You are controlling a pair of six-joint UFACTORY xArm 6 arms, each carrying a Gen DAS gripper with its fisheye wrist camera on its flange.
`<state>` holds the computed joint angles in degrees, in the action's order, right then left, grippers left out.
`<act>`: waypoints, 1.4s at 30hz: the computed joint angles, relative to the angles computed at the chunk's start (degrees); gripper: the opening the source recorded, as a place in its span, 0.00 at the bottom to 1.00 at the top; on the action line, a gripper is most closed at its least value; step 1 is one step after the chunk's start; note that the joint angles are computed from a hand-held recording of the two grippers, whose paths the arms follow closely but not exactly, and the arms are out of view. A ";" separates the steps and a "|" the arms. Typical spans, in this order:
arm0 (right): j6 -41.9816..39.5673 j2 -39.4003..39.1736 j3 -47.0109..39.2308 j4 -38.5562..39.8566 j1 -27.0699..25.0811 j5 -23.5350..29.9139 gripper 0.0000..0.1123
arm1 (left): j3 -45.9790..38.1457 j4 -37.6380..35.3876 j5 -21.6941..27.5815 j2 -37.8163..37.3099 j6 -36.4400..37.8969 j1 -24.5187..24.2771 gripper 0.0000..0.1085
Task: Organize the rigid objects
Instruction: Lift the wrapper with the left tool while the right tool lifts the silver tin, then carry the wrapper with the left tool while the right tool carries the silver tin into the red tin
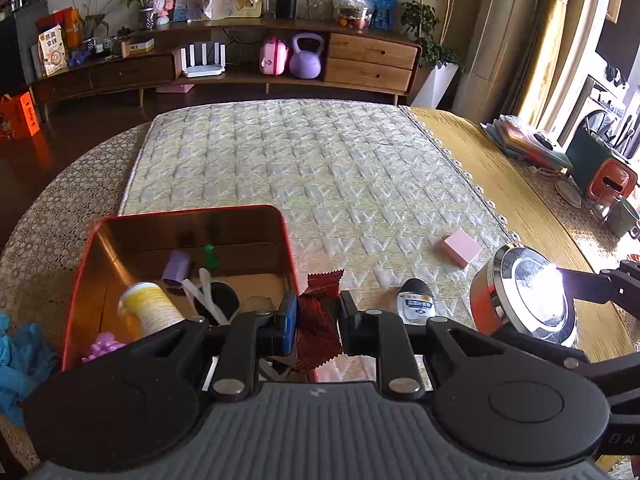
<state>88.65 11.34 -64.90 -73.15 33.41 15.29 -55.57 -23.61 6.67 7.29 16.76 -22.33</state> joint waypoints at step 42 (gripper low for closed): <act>-31.07 31.14 -36.52 24.51 7.03 4.92 0.68 | -19.16 25.14 2.65 19.82 -16.57 13.46 0.19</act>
<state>57.58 42.47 -101.43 -48.64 40.45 20.21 -74.73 1.53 9.32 27.11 0.19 -8.88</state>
